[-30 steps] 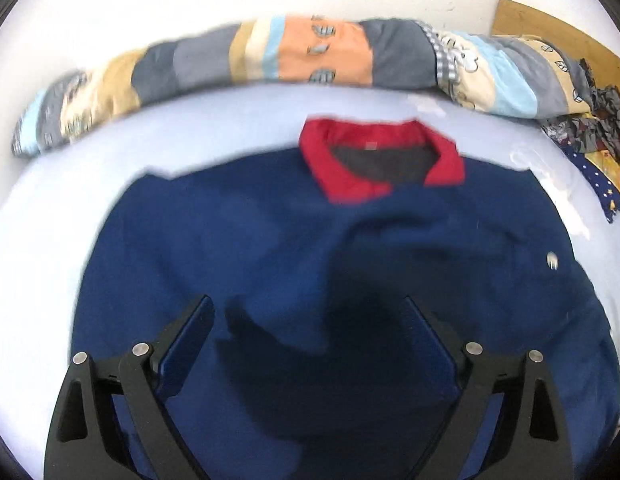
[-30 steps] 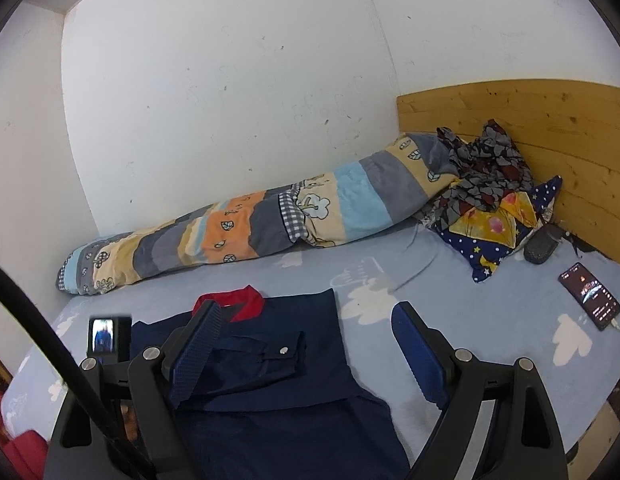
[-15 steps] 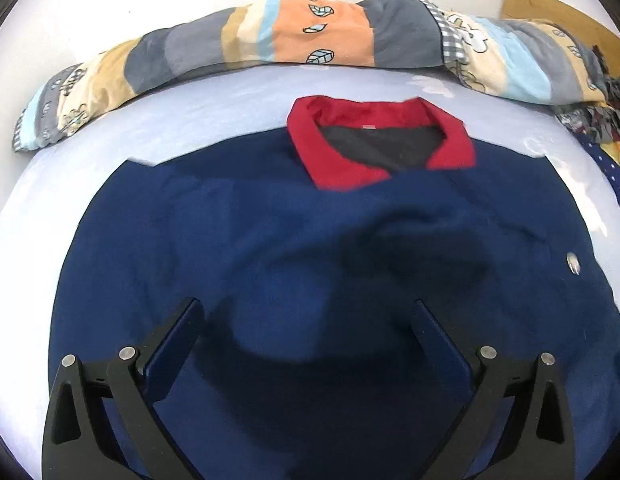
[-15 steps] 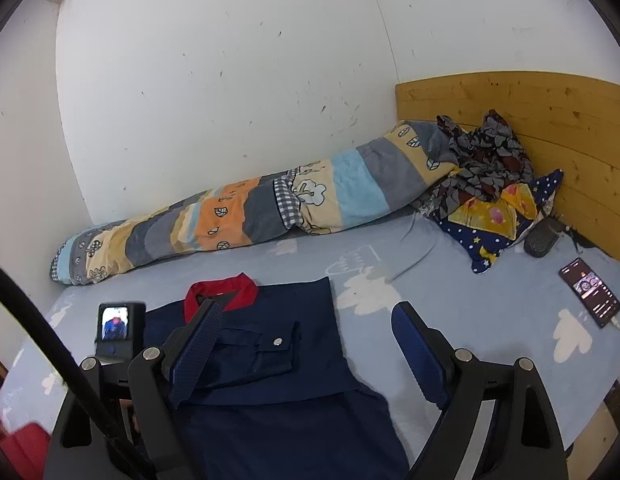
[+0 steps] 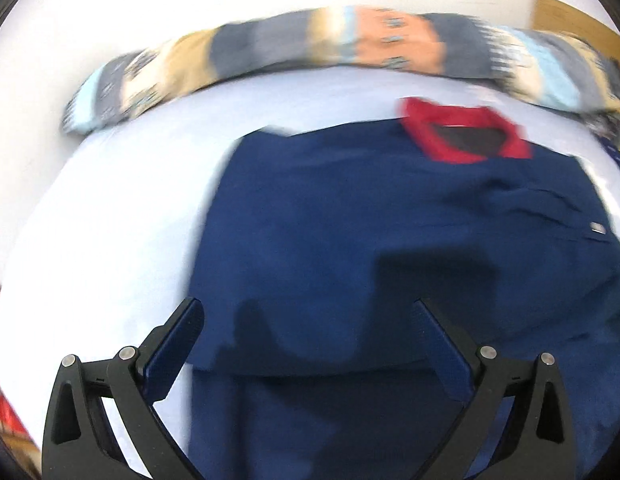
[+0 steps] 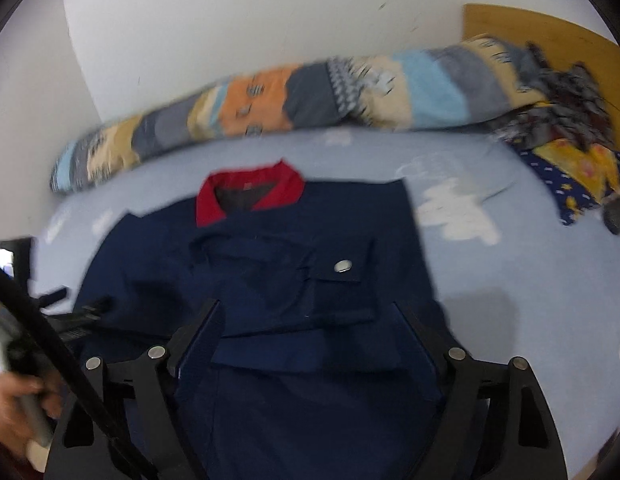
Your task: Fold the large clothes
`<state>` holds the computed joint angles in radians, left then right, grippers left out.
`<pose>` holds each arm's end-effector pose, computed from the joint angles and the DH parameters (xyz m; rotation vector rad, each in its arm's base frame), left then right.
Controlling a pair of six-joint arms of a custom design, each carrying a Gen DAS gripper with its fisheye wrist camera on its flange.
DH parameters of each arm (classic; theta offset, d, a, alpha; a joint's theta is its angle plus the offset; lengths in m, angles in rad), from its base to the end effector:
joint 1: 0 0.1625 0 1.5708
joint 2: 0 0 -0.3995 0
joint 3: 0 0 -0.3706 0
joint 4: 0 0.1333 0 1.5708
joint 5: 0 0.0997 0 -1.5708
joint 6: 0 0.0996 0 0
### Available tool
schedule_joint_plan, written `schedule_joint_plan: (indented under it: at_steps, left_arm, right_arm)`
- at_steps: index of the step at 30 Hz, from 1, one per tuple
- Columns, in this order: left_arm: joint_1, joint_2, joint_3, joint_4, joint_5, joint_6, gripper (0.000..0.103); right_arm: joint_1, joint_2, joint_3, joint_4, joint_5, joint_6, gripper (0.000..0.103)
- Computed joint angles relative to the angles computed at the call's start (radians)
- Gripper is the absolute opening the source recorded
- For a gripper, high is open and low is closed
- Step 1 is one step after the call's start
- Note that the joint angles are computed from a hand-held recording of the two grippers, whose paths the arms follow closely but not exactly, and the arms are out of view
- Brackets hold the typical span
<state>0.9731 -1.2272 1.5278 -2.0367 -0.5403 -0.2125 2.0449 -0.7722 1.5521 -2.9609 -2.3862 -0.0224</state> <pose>-0.1542 -0.6152 0.3948 0.3155 2.1500 -0.6497 0.3602 -0.5688 0.1818 0.2637 -2.3229 0.9351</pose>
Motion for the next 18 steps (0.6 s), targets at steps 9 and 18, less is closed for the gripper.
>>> schedule_joint_plan:
  at_steps: [9, 18]
  left_arm:
    - [0.139, -0.043, -0.085, 0.162, -0.19, -0.152, 0.103]
    - [0.048, -0.078, 0.007, -0.078, -0.038, 0.016, 0.103]
  right_arm:
    - [-0.112, 0.087, -0.123, 0.32, 0.018, 0.089, 0.058]
    - [-0.073, 0.06, -0.11, 0.143, -0.012, 0.023, 0.067]
